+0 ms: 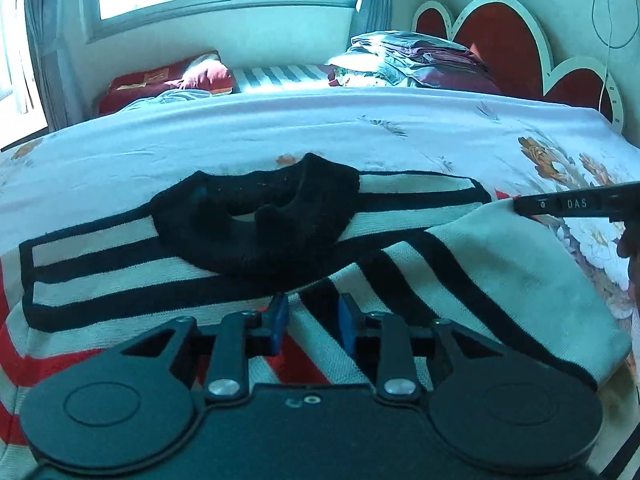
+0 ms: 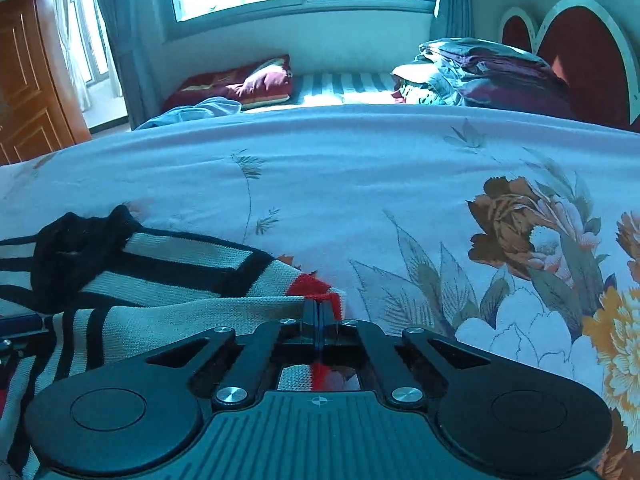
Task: Fold small clothes
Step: 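Lower the sleeve onto the sweater body and open the right tool, then move the left tool to the other sleeve's black cuff and grasp it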
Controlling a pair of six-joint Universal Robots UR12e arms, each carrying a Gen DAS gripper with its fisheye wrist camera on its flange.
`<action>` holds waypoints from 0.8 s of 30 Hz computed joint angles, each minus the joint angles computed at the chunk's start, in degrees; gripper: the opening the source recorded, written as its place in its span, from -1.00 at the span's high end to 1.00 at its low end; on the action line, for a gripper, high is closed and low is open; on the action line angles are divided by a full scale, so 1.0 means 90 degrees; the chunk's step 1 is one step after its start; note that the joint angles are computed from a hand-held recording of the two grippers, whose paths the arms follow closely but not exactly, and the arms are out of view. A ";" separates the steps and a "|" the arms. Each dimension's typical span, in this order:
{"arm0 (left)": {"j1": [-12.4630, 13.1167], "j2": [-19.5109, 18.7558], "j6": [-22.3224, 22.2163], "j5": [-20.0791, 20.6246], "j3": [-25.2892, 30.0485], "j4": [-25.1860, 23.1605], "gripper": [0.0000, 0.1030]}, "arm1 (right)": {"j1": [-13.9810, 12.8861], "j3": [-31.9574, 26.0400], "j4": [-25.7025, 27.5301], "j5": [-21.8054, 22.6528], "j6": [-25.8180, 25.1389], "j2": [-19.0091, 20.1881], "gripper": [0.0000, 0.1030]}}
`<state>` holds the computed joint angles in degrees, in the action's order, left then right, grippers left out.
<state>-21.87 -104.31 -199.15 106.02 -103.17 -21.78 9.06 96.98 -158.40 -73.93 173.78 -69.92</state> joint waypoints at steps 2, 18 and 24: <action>-0.0040 0.0017 0.0015 -0.0018 0.0002 0.0282 0.47 | 0.0013 0.0034 -0.0004 0.0005 -0.0047 -0.0089 1.00; -0.0246 -0.0351 0.0575 -0.0062 0.0418 -0.0010 0.26 | -0.0009 0.0323 0.0544 0.1086 -0.0402 -0.0424 1.00; -0.0169 0.0402 0.0504 0.0910 -0.0510 -0.0075 0.23 | -0.0042 0.0580 0.0566 0.0191 -0.0804 -0.0708 1.00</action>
